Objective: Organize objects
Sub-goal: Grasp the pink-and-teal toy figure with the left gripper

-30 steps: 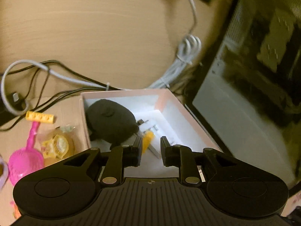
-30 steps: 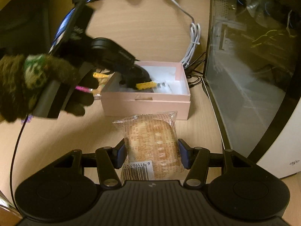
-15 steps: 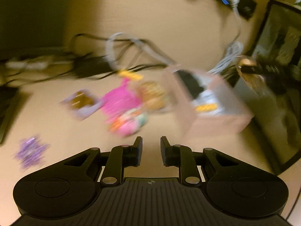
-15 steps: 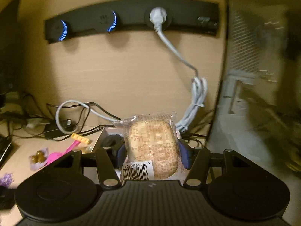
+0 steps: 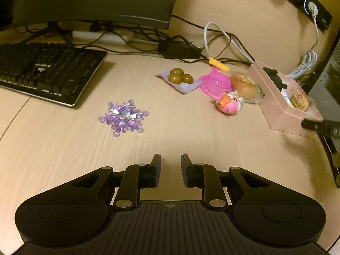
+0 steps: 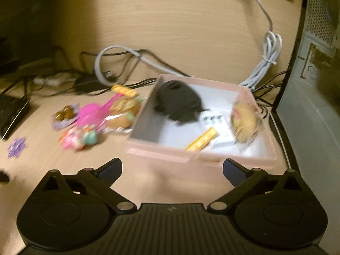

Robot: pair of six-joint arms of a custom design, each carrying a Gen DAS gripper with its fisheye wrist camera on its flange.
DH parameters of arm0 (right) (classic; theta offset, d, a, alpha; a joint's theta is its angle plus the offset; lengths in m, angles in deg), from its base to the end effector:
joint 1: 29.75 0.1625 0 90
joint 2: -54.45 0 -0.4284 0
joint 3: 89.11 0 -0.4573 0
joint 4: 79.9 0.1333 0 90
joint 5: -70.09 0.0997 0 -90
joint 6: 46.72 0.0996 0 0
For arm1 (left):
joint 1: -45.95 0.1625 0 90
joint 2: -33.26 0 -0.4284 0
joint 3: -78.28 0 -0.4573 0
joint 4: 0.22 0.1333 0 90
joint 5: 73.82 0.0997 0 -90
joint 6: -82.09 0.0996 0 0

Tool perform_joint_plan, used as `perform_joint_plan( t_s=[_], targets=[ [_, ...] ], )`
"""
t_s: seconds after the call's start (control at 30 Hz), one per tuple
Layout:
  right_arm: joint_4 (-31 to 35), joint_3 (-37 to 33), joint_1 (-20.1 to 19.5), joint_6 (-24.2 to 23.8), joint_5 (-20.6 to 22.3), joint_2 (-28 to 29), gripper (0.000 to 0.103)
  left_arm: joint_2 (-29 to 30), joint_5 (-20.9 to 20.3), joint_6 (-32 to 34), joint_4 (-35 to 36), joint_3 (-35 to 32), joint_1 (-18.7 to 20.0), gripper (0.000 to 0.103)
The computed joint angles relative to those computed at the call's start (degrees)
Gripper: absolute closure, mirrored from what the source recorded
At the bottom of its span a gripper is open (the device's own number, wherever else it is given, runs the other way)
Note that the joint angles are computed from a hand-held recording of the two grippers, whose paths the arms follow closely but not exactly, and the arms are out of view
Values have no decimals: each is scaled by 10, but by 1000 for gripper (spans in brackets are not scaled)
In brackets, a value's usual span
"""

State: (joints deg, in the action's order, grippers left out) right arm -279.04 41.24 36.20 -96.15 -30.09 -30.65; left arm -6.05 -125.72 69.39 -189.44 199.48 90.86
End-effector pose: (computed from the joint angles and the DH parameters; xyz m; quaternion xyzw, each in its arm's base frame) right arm -0.0942 -0.4950 0.3109 0.1399 -0.8349 0.3773 0.3756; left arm -0.2269 -0.5012 -0.0640 0.2134 0.9111 -0.2806 0.2137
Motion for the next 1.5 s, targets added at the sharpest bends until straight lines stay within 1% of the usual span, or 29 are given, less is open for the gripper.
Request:
perform_joint_plan(
  t_s=[0.13,0.23,0.4,0.5,0.57,0.67,0.7,0.77,0.83,0.9,1.07,1.13,1.2,1.27,1.37,1.43,1.47,1.5],
  targets=[
    [-25,39,11,-20,-16,-8,0,12,-21,42,-13,-19,4,81],
    [-39,62,16,-26,-30,-13,0,24,-47,72,-15,-42,11,80],
    [-66,95,13,-31,-39,-22,0,49,-92,92,2,-93,21,81],
    [-73,105,7,-25,-44,-26,0,77,-102,129,12,-137,20,80],
    [-75,107,3,-17,-47,-27,0,101,-101,172,9,-168,18,80],
    [-77,111,-5,-10,-47,-35,0,129,-103,272,20,-209,18,79],
    [-75,113,-9,-7,-45,-39,0,136,-103,306,30,-223,19,79],
    [-68,117,-16,-5,-38,-50,0,143,-109,336,71,-247,23,79],
    [-58,121,-25,-2,-31,-61,0,149,-105,339,109,-267,27,76],
    [-48,121,-31,4,-31,-65,0,155,-118,348,121,-279,32,73],
    [-36,122,-40,15,-37,-68,0,158,-126,320,169,-306,38,72],
    [-31,121,-41,17,-40,-67,0,161,-118,312,187,-317,37,65],
    [-31,119,-40,16,-42,-64,0,165,-115,284,228,-333,36,51],
    [-31,118,-39,15,-41,-61,0,171,-123,247,259,-346,37,48],
    [-40,120,-38,3,-36,-60,0,180,-116,247,231,-345,34,48],
    [-46,122,-39,-3,-33,-60,0,182,-119,240,226,-344,35,52],
    [-44,124,-41,-2,-32,-62,0,181,-127,237,223,-342,36,59],
    [-41,124,-42,-2,-32,-63,0,180,-129,235,221,-340,36,59]
  ],
)
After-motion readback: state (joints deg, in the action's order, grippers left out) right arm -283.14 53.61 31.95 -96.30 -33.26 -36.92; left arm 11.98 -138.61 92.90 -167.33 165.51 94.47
